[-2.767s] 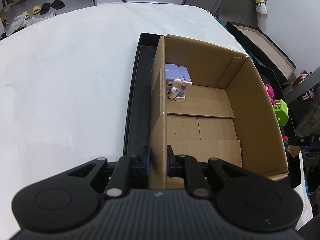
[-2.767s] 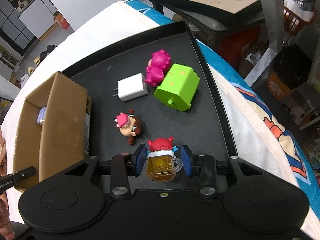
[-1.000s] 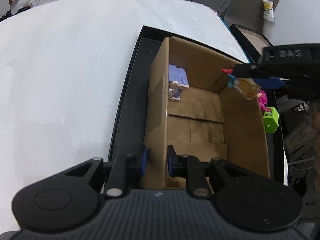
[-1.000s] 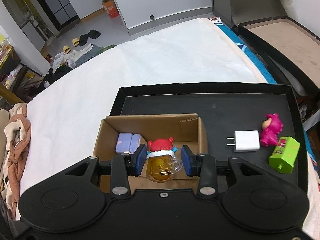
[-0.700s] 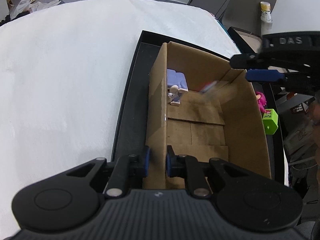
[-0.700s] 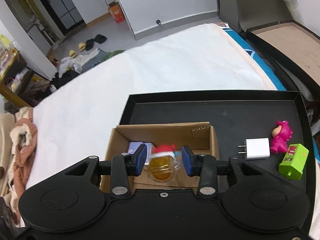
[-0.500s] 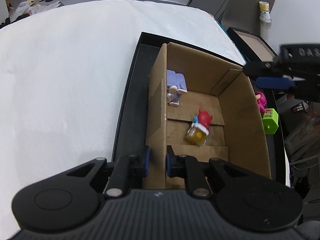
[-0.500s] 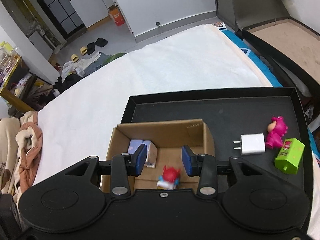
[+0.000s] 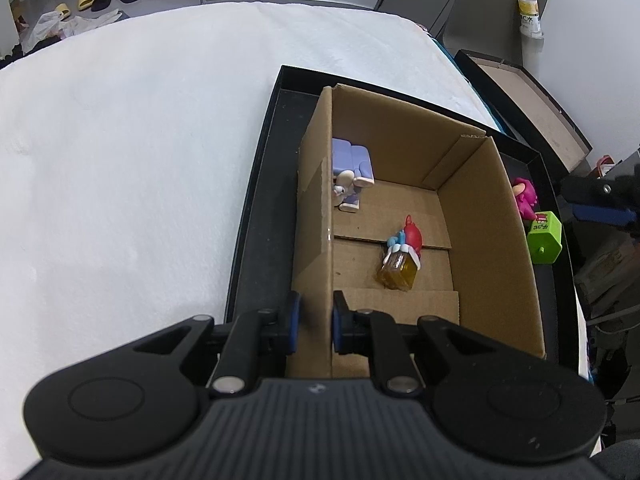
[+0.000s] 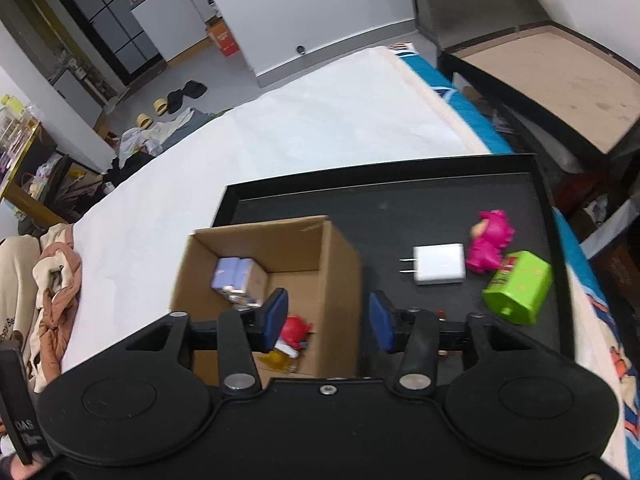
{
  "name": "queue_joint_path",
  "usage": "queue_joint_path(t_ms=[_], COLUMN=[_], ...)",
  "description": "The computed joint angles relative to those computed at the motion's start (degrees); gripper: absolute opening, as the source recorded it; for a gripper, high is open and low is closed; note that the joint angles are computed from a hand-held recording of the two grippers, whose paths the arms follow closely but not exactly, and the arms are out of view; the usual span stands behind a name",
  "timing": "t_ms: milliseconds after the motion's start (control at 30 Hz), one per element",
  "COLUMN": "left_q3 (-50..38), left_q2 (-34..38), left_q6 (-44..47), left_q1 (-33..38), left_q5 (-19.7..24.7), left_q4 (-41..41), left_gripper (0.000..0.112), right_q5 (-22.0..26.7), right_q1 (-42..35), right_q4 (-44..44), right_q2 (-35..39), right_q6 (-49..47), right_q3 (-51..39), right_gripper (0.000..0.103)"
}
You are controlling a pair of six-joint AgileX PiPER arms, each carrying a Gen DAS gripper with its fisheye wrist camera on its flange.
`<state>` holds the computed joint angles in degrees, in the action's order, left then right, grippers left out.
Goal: Organize rigid objects
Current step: 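Move the right gripper to the brown-haired doll figure and grasp it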
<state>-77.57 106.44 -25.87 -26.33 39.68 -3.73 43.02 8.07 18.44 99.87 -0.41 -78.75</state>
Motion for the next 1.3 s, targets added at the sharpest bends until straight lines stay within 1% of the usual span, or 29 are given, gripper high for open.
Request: queue_joint_path(t_ms=[333, 600, 700, 800, 967, 1067, 1200, 1300], left_q3=[-1.81, -2.92, -3.67, -4.49, -5.14, -5.32, -5.43, -5.85], left_q2=[0.87, 1.47, 1.89, 2.29, 2.79, 3.02, 3.36, 3.66], left_q6=[-3.03, -4.49, -5.14, -5.62, -5.91, -6.90, -8.70, -9.58], left_q1=[-1.16, -1.90, -2.28, -2.67, -2.95, -2.91, -3.30, -3.43], left_q5=[1.98, 3.09, 3.75, 4.52, 5.04, 5.10, 5.02, 5.42], left_q4=[3.10, 4.95, 5.83, 6.68, 7.40, 7.54, 8.46, 8.87], left_gripper=[0.013, 0.013, 0.013, 0.013, 0.013, 0.013, 0.013, 0.013], right_q5=[-1.44, -2.72, -2.86, -3.43, -4.22, -4.47, -5.06, -6.80], right_q1=[-7.51, -10.84, -12.14, -13.53, -15.47, -16.36, -16.08, -14.14], right_q4=[7.01, 12.62, 15.47, 18.67, 23.00, 27.13, 28.71, 26.26], right_q2=[-2.28, -1.59, -1.02, -0.41, 1.91, 3.84, 6.82, 8.57], right_q6=[-9.31, -16.32, -19.27, -22.66, -27.25, -32.15, -33.63, -33.22], right_q3=[6.57, 9.90, 10.93, 12.35, 14.12, 14.73, 14.35, 13.62], right_gripper=[0.048, 0.048, 0.051, 0.052, 0.052, 0.055, 0.055, 0.055])
